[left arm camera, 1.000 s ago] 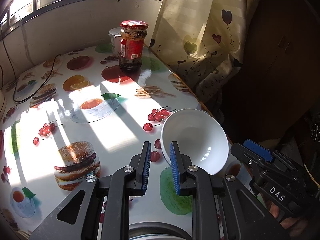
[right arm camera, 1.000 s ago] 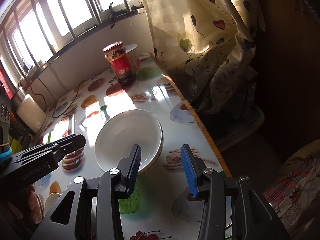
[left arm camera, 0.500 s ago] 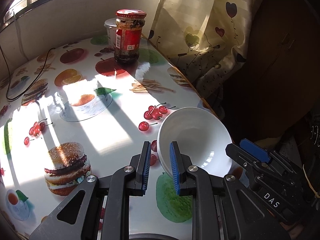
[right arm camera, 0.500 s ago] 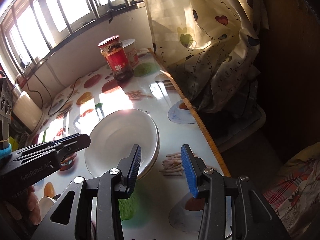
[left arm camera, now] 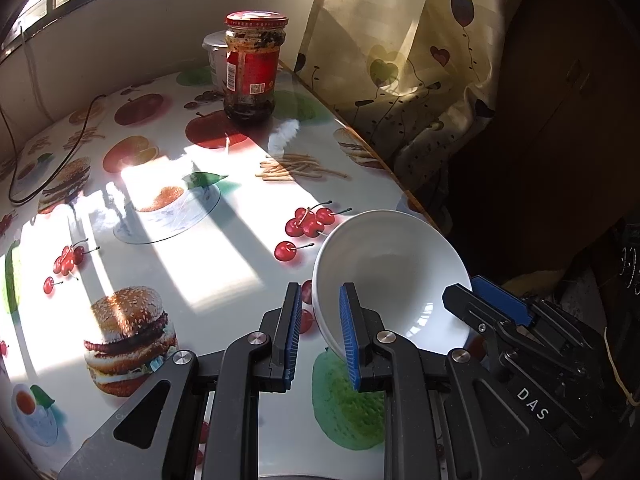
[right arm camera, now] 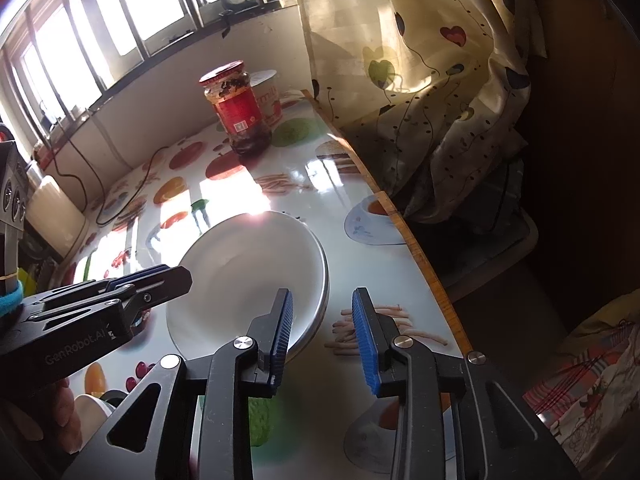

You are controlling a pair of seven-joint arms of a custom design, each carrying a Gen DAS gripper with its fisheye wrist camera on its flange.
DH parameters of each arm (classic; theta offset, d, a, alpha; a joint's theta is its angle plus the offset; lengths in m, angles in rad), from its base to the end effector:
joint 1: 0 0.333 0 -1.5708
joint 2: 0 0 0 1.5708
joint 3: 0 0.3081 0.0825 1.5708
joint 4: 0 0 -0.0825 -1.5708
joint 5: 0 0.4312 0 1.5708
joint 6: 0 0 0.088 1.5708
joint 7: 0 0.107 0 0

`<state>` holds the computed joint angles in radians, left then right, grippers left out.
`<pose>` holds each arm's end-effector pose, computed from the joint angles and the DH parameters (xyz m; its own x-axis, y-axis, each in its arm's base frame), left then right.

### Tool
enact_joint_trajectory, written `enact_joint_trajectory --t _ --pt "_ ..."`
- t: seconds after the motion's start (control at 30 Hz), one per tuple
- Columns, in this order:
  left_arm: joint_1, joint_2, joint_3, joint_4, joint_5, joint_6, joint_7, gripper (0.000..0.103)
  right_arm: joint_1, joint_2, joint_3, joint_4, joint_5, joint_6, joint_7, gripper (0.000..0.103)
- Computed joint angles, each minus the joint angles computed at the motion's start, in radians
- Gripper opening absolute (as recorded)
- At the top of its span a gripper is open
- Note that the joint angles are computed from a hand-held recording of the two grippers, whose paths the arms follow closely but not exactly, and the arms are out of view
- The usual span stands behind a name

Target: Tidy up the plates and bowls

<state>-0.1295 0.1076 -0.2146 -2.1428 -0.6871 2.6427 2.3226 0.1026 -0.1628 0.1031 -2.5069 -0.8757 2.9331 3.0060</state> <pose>0.5904 -0.1927 0.3549 -0.5561 -0.7998 0.2261 -0.7679 0.3905 -0.5077 0.4935 0.1527 0.3504 -0.3281 -0.9204 -0.2124 -0.7047 0.3883 -0.5939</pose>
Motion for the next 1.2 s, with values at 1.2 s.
enact_joint_trajectory --t 1.2 --pt "-0.005 0.013 -0.006 -0.001 0.062 0.021 -0.027 0.010 0.001 0.025 -0.010 0.012 -0.009 0.031 0.004 0.015"
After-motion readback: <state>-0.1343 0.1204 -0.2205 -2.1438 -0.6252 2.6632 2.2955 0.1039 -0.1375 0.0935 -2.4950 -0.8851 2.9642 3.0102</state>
